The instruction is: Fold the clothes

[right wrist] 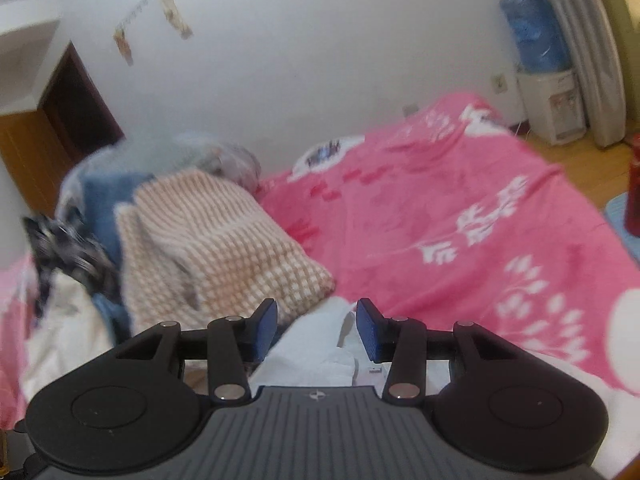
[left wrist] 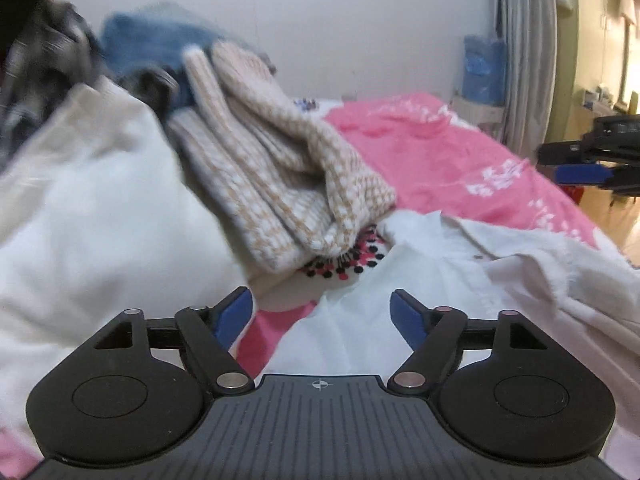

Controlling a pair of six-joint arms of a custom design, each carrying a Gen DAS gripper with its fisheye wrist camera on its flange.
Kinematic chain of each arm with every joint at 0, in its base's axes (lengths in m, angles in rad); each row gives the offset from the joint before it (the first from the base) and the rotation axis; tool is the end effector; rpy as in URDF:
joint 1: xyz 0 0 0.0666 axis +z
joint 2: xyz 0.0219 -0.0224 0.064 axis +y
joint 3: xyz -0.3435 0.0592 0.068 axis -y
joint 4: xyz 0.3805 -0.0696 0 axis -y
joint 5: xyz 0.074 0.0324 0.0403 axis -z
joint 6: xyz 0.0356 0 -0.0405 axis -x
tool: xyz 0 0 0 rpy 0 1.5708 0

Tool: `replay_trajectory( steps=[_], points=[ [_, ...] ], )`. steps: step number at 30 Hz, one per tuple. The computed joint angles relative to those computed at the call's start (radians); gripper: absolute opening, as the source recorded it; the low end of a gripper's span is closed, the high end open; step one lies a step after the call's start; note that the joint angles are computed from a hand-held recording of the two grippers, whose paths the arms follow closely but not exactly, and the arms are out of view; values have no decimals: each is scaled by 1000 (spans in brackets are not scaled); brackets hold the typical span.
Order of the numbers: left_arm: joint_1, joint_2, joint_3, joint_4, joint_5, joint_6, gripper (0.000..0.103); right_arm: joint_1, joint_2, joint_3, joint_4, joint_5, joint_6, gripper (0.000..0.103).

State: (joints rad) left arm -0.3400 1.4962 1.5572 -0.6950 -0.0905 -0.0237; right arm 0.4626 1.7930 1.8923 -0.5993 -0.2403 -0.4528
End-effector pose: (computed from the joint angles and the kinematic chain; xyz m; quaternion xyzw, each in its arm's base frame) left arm 0.5025 -0.1747 0.4364 0.1411 0.8804 -0.0312 0.4517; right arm 0.5671 0.2918 0.4362 -0.0653 0.8536 0.3163 0.4088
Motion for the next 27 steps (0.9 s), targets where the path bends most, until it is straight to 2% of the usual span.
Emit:
replay_trajectory(
  steps=[5, 11, 19, 23, 27],
  points=[
    [9, -168, -114, -34, 52, -3, 82, -8, -239, -199, 23, 46, 51, 47],
    [9, -374, -258, -112, 153, -33, 85, -56, -544, -353, -68, 155, 205, 46],
    [-72, -492, -322, -243, 262, -39, 85, -181, -913, -488, -162, 332, 387, 46],
    [-131, -514, -353, -273, 241, -48, 85, -142, -1032, -591, -230, 416, 435, 46],
    [-171, -532, -392, -297, 225, -77, 84, -18, -1071, -704, -285, 443, 384, 46]
  ],
)
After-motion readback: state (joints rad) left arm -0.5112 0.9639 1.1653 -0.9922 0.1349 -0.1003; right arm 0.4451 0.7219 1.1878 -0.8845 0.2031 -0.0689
